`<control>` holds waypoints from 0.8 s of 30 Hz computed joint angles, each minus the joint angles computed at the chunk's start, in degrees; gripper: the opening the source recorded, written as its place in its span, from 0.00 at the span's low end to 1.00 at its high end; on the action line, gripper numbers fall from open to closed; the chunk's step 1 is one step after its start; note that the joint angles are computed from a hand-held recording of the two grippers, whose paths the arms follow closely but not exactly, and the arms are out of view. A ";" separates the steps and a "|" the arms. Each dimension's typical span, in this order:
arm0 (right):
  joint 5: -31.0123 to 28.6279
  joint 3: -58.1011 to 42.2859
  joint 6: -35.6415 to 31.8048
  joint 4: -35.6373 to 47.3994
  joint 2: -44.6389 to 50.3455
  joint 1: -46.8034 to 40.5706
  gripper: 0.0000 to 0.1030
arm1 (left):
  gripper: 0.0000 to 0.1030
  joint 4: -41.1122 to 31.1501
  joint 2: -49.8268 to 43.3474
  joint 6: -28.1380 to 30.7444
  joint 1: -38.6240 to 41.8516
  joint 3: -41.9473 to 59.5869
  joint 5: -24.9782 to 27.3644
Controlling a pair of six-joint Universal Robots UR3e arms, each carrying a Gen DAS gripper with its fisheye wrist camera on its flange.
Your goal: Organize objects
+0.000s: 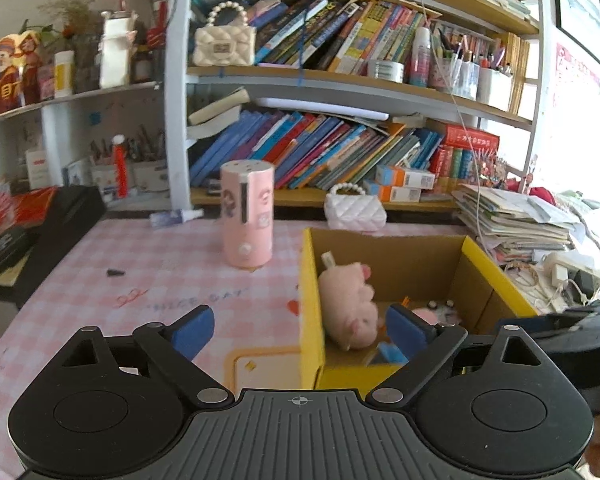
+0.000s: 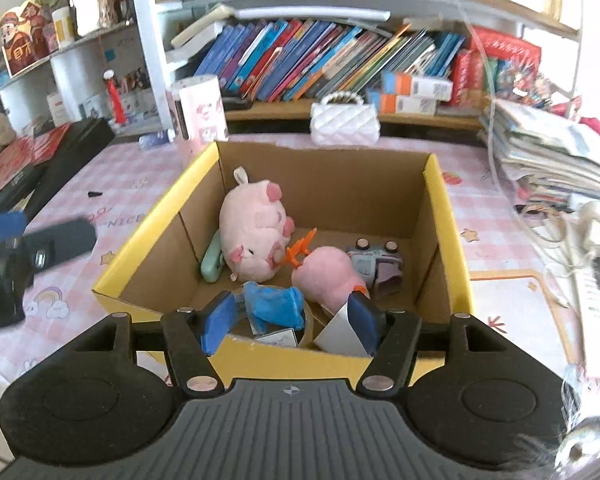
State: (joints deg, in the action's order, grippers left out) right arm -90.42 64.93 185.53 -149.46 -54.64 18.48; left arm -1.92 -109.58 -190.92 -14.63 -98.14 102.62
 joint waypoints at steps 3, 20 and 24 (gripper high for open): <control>-4.15 3.60 2.65 -3.32 -1.97 2.58 0.68 | 0.93 0.97 3.97 -0.14 0.66 -5.69 0.50; -22.92 9.39 14.41 -2.76 -3.83 19.30 0.97 | 0.97 2.63 23.08 1.71 3.73 -29.20 2.10; -24.75 9.83 15.33 -2.35 -3.76 21.61 0.98 | 0.97 2.25 26.35 3.04 4.61 -32.20 0.97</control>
